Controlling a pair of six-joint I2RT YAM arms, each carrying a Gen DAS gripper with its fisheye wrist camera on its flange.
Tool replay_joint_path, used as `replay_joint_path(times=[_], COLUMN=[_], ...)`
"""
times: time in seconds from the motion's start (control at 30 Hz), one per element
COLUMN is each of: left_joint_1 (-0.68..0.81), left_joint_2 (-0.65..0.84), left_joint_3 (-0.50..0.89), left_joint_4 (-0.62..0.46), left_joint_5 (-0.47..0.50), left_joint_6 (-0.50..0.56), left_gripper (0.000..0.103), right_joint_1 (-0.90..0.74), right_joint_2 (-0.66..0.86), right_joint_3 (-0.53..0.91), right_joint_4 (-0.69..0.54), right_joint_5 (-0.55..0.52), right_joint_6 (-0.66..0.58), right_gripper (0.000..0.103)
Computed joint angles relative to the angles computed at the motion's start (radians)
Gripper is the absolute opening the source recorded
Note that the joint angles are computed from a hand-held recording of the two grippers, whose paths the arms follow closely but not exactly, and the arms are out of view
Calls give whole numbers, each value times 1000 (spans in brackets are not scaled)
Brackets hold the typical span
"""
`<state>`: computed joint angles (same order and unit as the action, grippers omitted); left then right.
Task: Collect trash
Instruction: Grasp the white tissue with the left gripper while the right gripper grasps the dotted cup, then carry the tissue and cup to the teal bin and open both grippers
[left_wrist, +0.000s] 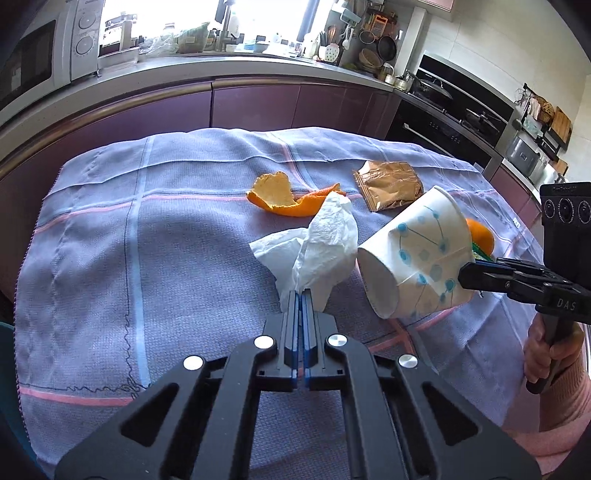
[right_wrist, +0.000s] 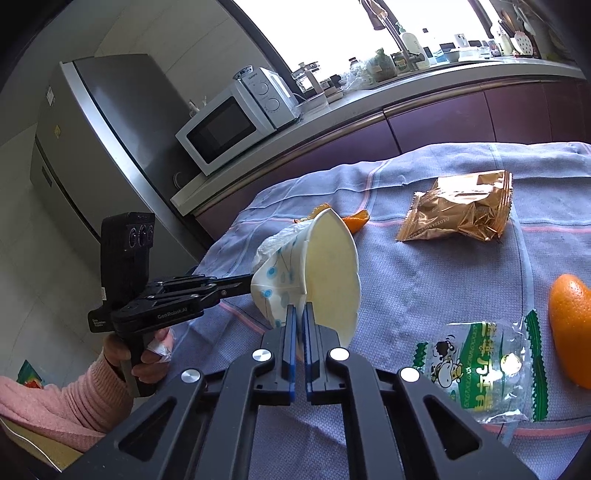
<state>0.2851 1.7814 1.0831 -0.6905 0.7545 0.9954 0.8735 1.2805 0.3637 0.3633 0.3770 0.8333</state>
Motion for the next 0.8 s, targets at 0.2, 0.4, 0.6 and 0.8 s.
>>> replay_joint_path(times=[0.2,0.4,0.6,0.8], left_joint_1=[58,172,314,447], left_joint_2=[-32,-47,-19,58], left_joint_3=[-6,53,166,328], left_joint_4=[-28,-133,-272,-377], left_joint_5=[53,126,189,230], left_joint_6=[22,87,179,224], left_gripper=[2,2,2,2], right_joint_1=[9,30,50,55], right_joint_2=[-27,-29,-17,77], right_joint_3=[10,49,105,205], right_joint_4=[-19,-36,-51,-32], right_joint_5=[23,44,52,13], right_joint_6=[-4,-29,-71,-130], right_gripper=[2,2,2,2])
